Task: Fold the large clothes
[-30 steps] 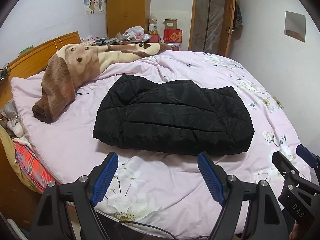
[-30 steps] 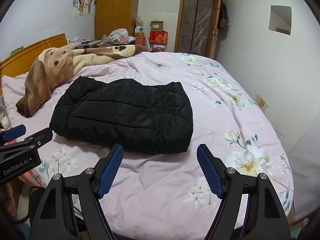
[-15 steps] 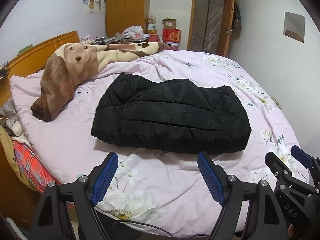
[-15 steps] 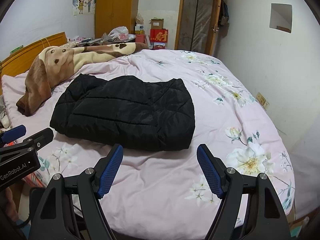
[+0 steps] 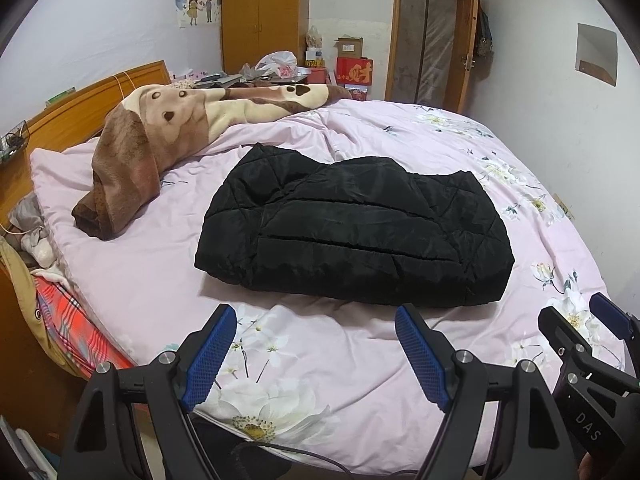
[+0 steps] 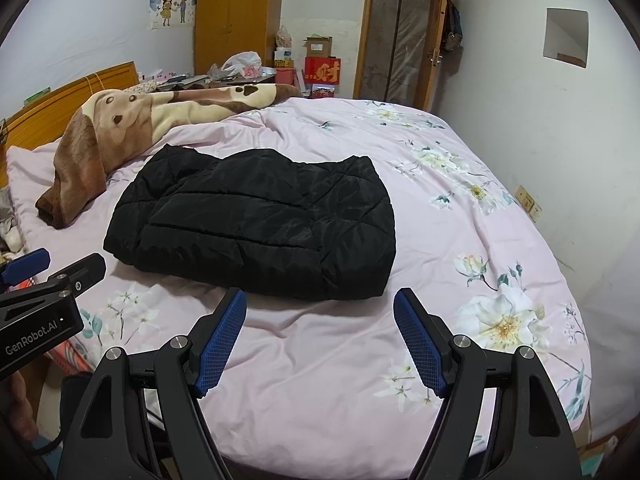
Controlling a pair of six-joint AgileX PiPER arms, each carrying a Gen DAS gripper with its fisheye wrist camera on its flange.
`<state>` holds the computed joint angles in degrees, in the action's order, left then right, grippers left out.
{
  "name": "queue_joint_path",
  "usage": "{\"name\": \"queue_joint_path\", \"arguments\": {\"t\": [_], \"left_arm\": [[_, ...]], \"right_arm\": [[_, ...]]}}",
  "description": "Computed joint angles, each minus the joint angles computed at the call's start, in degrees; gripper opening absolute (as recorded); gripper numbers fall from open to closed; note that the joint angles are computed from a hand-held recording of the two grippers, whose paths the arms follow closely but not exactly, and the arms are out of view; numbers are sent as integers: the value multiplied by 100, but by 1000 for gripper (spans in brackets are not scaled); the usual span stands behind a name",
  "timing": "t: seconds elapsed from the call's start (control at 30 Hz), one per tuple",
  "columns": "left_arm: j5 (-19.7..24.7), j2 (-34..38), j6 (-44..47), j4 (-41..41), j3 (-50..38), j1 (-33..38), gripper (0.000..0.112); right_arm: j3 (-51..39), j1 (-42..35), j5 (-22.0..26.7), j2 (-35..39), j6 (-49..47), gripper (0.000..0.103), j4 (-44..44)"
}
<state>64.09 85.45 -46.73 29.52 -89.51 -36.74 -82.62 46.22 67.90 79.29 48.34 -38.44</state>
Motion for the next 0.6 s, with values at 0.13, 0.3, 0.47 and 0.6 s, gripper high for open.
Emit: {"name": "queue_joint_path", "arguments": {"t": [0.13,0.3,0.47,0.6], "left_arm": [[-50,-48,-6,-1,37,14,81],[-57,-67,-30,18,61,0,81],[-36,-49,32,-55,36,32,81],[-31,-50,-1,-21,42,17,81]], "right_arm": [[1,4,-19,-18,-25,76,-6],[-25,1,4,-6,-36,76,14],[-71,39,37,16,-43,76,17],[-65,32,35,15,-64,76,40]]}}
